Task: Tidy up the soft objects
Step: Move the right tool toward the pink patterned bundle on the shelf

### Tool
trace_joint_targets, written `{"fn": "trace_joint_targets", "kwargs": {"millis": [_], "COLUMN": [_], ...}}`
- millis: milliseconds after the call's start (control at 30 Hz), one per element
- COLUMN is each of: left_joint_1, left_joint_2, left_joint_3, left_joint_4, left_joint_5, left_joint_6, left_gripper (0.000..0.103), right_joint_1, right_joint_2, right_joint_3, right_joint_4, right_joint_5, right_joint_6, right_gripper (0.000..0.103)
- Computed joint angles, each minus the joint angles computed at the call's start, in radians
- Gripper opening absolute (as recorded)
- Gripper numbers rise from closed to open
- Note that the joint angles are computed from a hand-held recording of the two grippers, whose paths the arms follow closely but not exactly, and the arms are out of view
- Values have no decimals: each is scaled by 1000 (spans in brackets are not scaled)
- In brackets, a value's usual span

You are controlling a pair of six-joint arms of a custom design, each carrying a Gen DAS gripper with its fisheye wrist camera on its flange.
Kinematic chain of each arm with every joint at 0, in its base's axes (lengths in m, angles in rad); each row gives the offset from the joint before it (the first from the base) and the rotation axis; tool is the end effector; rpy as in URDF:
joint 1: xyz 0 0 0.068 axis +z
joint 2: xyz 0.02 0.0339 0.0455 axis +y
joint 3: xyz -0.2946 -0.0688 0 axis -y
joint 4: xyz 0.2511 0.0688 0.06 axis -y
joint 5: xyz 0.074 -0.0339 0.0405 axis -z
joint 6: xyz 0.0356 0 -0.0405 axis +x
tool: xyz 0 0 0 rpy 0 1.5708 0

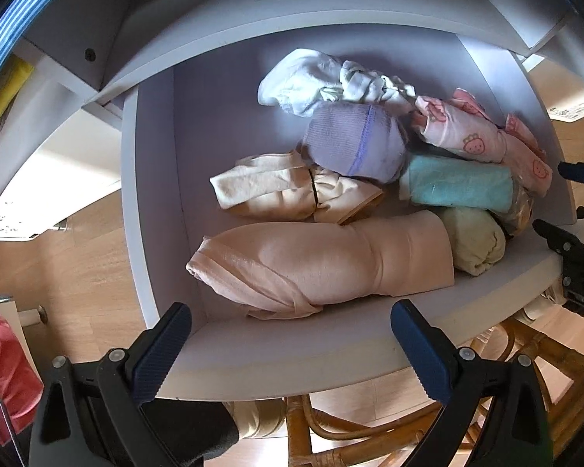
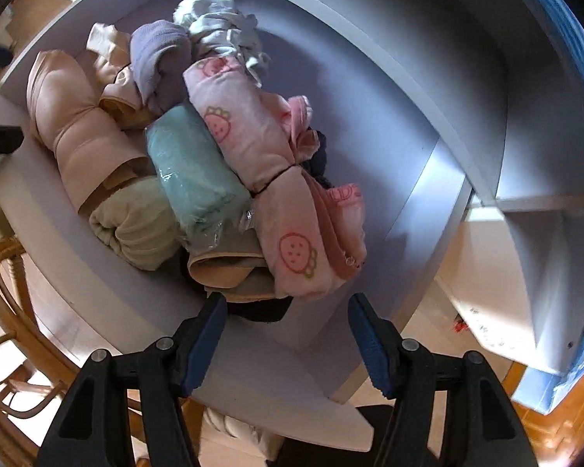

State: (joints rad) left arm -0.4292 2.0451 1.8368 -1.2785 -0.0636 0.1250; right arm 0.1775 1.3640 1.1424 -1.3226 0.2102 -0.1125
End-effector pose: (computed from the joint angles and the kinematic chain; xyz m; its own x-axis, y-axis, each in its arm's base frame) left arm 0.3845 -0.1735 0.2732 -0.8479 0.5249 -0.0753 0.5202 0.8509 0.0733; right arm 0.2184 0.0316 0.2964 -0.9589 -0.2836 -0.0030 -0.2766 0.9377 -0.2102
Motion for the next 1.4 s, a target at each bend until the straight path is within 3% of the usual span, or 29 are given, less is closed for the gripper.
{"fn": "trace_joint_targets", "kwargs": {"millis": [267, 567, 767, 1033, 1400], "left_joint_1": [-16, -23, -23, 4, 39], "left_joint_2": [-4, -18, -34, 52, 122], "left_joint_3": [-5, 8, 0, 146, 220], "left_joint_4": [5, -35, -38, -80, -130], "left_joint_5": [-46, -48, -53, -34, -75], "left_joint_6": [39, 32, 67, 28, -9], "left_gripper": [103, 103, 103, 103, 103], "right_joint_1": [-18, 68, 0, -199, -119], "right_joint_2": [11, 0, 21, 74, 166], "right_joint_3": [7, 37, 61, 147, 153], "right_joint_4": [-31, -66, -71, 63, 167], "right_joint_5": [-20, 10, -45, -97, -34], "right_joint_6": [-7, -14, -51, -85, -102], "right_gripper": [62, 60, 60, 62, 60]}}
